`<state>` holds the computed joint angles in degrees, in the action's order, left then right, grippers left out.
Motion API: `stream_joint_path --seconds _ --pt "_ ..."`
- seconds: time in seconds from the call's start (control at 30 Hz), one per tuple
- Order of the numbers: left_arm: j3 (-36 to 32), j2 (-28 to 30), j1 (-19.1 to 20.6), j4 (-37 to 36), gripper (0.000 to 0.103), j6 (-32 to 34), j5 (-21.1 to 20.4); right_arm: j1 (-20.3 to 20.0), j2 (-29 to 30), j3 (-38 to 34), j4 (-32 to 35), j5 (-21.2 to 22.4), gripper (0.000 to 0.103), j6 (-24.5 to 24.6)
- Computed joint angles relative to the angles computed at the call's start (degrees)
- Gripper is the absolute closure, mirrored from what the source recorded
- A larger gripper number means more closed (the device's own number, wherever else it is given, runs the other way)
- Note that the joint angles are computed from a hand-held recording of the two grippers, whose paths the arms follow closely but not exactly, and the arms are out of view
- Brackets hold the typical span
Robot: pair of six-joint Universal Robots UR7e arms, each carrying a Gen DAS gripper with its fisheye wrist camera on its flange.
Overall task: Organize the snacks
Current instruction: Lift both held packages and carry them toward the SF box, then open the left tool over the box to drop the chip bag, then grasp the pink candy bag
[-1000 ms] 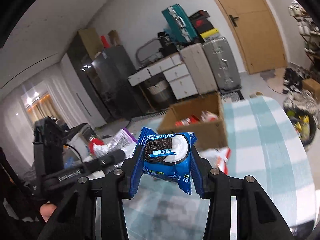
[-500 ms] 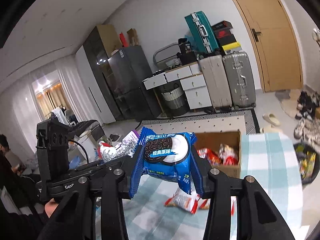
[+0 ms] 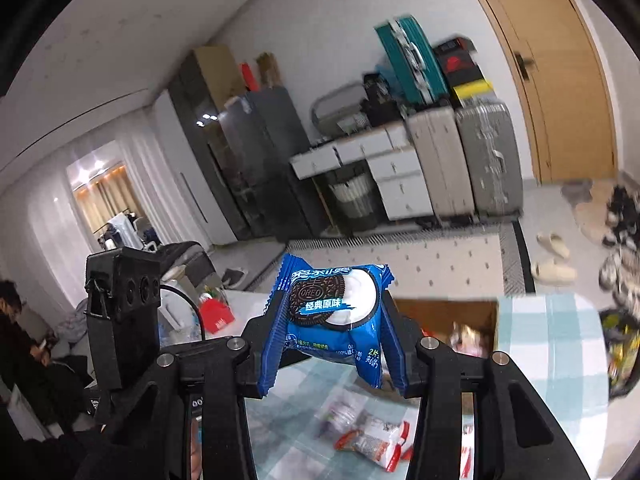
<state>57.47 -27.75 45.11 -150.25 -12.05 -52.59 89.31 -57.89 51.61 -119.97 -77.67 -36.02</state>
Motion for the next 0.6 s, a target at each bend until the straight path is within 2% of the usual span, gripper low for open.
stream_joint_path --seconds 0.07,0.2,0.27,0.33,0.37,0.47,0.6 --pt "2.30 -0.11 0.49 -0.52 0.090 -1.56 0.32 -1.30 0.56 0.06 1.33 0.77 0.059 1.38" --pt "10.10 -2.63 2.84 -3.56 0.089 -5.47 0.46 -3.24 -0.40 4.48 -0.65 -0.75 0.059 0.42" --pt "13.05 -3.71 4.86 -3.80 0.089 -8.24 -1.04 -4.38 -0.32 5.49 -0.62 -0.79 0.059 1.05" --pt "14.29 -3.90 6.20 -2.40 0.088 -10.52 0.67 -5.52 -0.14 6.20 -0.52 -0.68 0.059 1.70" --pt "14.43 -3.80 6.80 -1.19 0.081 -11.71 1.37 -5.90 -0.02 6.44 -0.58 -0.82 0.059 1.69" --pt "13.06 -2.39 9.14 2.45 0.066 -14.76 -0.31 -6.52 -0.07 7.55 -1.55 -1.18 0.059 0.72" --pt "9.47 0.21 11.55 6.58 0.060 -17.72 -2.91 -6.81 -0.41 8.59 -2.03 -1.07 0.059 -0.62"
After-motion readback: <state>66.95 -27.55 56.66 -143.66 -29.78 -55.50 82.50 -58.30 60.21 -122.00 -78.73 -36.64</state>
